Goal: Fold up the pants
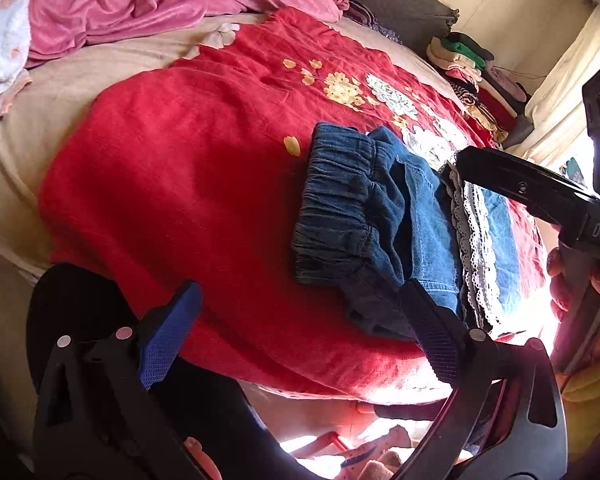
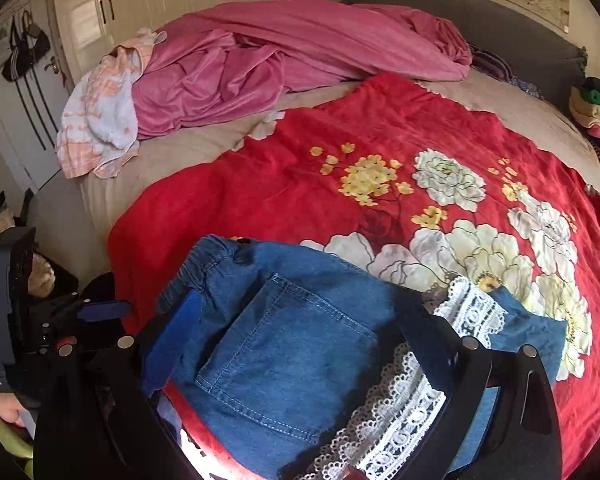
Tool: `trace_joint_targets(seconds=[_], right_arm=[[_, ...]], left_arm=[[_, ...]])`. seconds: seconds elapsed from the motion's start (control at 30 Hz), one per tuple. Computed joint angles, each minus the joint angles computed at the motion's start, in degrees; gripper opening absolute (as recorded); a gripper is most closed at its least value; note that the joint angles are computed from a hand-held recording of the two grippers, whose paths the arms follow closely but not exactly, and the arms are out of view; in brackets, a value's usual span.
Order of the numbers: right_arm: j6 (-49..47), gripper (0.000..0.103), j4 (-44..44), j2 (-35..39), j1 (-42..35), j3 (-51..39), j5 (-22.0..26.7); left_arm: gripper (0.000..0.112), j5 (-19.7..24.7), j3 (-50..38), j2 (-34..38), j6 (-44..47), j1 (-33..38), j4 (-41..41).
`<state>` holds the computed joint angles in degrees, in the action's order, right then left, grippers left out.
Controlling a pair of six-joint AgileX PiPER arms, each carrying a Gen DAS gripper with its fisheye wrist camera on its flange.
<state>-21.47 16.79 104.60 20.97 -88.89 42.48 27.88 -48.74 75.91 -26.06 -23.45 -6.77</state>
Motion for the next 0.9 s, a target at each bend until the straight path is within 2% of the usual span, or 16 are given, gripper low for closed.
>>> trace_joint_targets(seconds=[0.07, 0.13, 0.27, 0.57, 0.6, 0.63, 0.77, 0.83, 0.9], right_arm=[[0.47, 0.096, -1.46, 1.97, 1.09, -2.46, 1.1], [0.16, 0.096, -1.76, 4.12, 1.84, -5.33, 2.73], [-2.51, 0.096, 1.02, 8.39, 2.2, -11.21, 6.58], [-5.19, 0.095, -0.72, 20.64, 4.83, -26.25, 16.26], [-5.91, 0.088, 0.56, 21.9, 4.56, -27.26, 17.13], [-6.96, 0.067, 3.0, 23.61, 3.84, -29.01, 19.36], [-11.13, 0.049, 12.42, 22.61, 0.02, -24.8, 17.9], [-14.15, 0.04, 18.06, 20.42, -2.31, -21.65, 17.72], [-17.64, 0.037, 23.6, 17.95, -4.56, -18.52, 17.94]], left_arm=[[0.091, -0.96, 0.0, 0.59, 3.29, 0.33, -4.38], [0.08, -2.08, 0.09, 1.18, 6.2, 0.46, -7.77], [0.051, -3.72, 0.05, 2.9, 14.42, 0.89, -16.57], [0.048, -4.54, 0.26, 5.2, 21.58, 1.26, -22.91], [0.048, -4.55, 0.28, 5.38, 21.96, 1.36, -23.27], [0.048, -4.46, 0.08, 5.75, 22.45, 1.52, -23.78], [0.05, -3.96, 0.47, 5.97, 28.42, 3.24, -30.55], [0.058, -3.83, 1.08, 5.6, 32.2, 4.22, -34.79], [0.063, -3.61, 1.43, 5.4, 35.58, 5.03, -38.94]])
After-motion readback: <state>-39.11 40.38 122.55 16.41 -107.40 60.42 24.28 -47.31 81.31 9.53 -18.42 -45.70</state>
